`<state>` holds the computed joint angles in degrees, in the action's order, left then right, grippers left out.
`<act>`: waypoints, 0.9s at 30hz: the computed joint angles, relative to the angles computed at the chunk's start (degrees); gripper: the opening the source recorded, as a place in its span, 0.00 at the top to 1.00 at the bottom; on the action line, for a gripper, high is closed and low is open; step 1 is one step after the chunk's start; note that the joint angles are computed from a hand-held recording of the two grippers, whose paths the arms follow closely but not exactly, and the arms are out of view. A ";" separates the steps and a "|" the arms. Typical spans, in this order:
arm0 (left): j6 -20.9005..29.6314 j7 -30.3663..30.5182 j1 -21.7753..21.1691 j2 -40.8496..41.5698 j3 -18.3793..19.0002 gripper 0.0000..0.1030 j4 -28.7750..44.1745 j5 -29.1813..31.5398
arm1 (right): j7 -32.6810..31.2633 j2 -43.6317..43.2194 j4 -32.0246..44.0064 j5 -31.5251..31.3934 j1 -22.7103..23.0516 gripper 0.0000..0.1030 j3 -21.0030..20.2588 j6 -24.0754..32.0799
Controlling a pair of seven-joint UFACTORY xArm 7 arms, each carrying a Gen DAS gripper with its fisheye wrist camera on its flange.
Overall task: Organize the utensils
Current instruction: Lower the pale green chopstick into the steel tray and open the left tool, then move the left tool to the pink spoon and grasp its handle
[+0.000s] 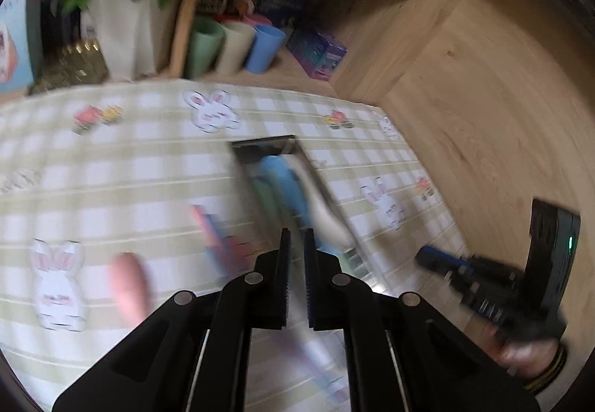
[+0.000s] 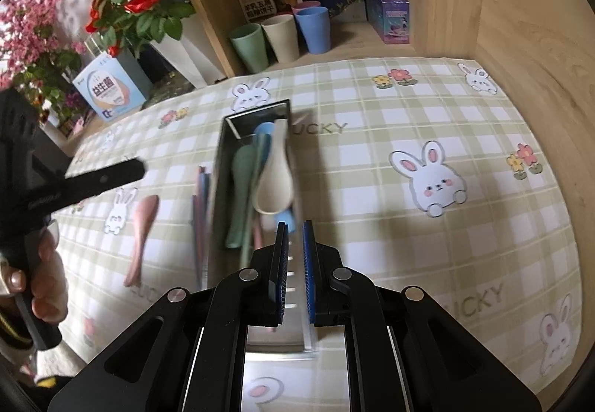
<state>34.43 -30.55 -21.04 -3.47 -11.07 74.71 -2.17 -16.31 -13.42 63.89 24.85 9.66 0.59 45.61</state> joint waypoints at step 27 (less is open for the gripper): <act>7.67 -6.67 4.47 -9.44 -1.66 0.70 -16.56 8.42 | 3.57 -2.04 -5.56 5.02 3.47 0.92 0.42 -3.23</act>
